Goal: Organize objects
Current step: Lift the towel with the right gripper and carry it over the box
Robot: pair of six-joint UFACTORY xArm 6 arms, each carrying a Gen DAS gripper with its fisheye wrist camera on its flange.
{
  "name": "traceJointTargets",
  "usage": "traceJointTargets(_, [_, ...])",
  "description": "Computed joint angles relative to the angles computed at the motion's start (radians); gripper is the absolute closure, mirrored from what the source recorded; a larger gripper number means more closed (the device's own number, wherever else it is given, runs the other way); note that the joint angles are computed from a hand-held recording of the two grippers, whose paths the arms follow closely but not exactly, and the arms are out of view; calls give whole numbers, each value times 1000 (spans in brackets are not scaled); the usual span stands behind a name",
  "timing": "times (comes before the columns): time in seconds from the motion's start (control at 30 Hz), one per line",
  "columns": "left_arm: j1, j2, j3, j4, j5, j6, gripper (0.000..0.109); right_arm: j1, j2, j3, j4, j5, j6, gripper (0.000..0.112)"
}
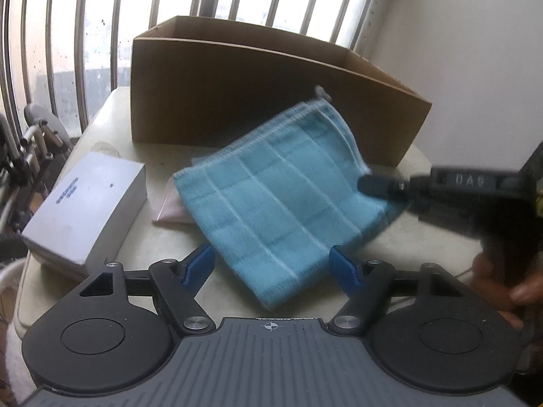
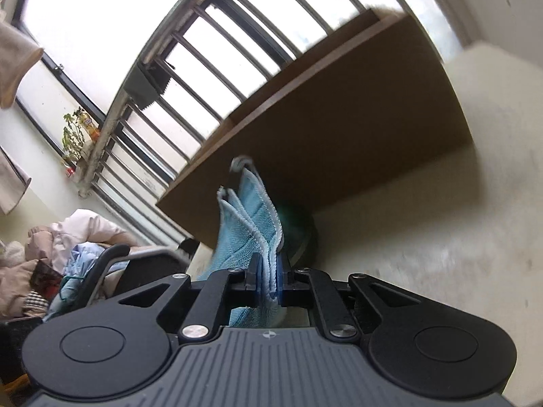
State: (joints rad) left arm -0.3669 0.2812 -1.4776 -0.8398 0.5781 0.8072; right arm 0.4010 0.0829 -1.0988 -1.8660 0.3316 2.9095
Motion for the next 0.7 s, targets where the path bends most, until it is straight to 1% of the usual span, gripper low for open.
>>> traceJointTargets(0.07, [11,1,-1,-31,24,8,34,2,-9,23,38,-12,-5,104])
traceJointTargets(0.17, [24,19,-21,-25,76,-18,34,16,-34,69,103,-4,-16,104])
traceJointTargets(0.27, [13,10,-2,-21,45,15,35,26,-49,106,133,-1,-9,103])
traceJointTargets(0.37, [11,16,-13,-18,53,31,35,36,-70,134,175,12,-56,100])
traceJointTargets(0.4, [17,12,-10,-20,58,40,35,40,-83,144,222,25,-111,94])
traceJointTargets(0.43, [17,19,-20,-18,60,40,35,44,-92,151,257,44,-158,84])
traceJointTargets(0.47, [20,35,-45,-15,69,35,35,48,-100,155,277,65,-190,78])
traceJointTargets(0.5, [20,41,-48,-23,67,44,35,46,-105,155,282,76,-208,62])
traceJointTargets(0.53, [19,52,-59,-23,64,45,35,40,-105,150,272,75,-213,53])
traceJointTargets(0.6, [19,70,-78,-33,54,54,38,16,-95,132,233,48,-219,53])
traceJointTargets(0.7, [17,86,-89,-73,38,84,39,-38,-52,83,122,-45,-183,52])
